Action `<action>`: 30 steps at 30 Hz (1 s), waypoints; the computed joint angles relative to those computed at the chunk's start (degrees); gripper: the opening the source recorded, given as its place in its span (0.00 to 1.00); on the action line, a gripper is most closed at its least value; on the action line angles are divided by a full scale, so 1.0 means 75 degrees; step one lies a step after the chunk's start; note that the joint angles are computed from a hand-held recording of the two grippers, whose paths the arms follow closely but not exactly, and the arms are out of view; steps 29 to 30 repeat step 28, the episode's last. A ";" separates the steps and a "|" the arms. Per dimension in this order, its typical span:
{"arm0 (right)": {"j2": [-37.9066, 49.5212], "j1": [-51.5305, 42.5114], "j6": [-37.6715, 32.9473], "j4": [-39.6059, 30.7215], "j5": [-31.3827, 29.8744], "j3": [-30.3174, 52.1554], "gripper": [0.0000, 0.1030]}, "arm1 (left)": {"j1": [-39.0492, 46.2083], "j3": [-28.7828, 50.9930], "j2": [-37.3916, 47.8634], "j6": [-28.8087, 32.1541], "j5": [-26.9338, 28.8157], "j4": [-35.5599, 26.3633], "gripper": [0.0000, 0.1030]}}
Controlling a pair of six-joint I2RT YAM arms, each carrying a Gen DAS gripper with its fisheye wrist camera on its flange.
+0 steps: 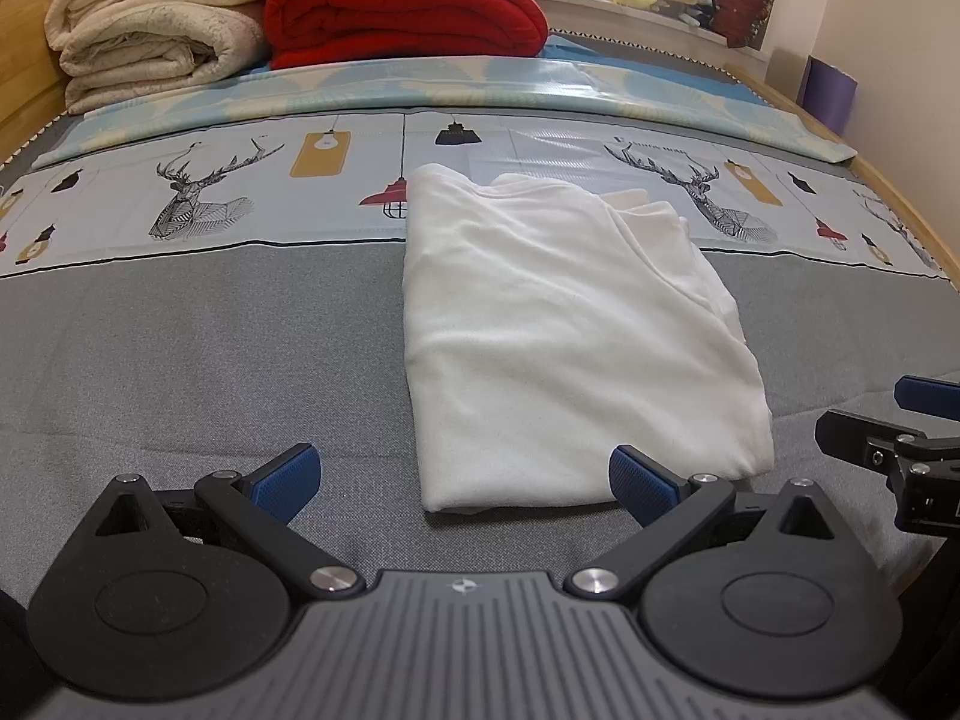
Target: Fold small clothes
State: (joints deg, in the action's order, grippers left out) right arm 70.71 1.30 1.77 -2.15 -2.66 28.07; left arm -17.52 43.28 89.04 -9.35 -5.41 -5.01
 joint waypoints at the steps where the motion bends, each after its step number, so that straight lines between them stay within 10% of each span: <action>1: 0.0000 0.0000 0.0000 0.0000 0.0000 0.0000 0.89 | -0.0003 -0.0006 0.0001 -0.0003 0.0000 0.0005 1.00; 30: 0.0231 0.0029 -0.0013 0.0137 -0.0029 0.0018 0.89 | 0.0031 -0.0002 0.0167 0.0104 0.0084 0.0124 1.00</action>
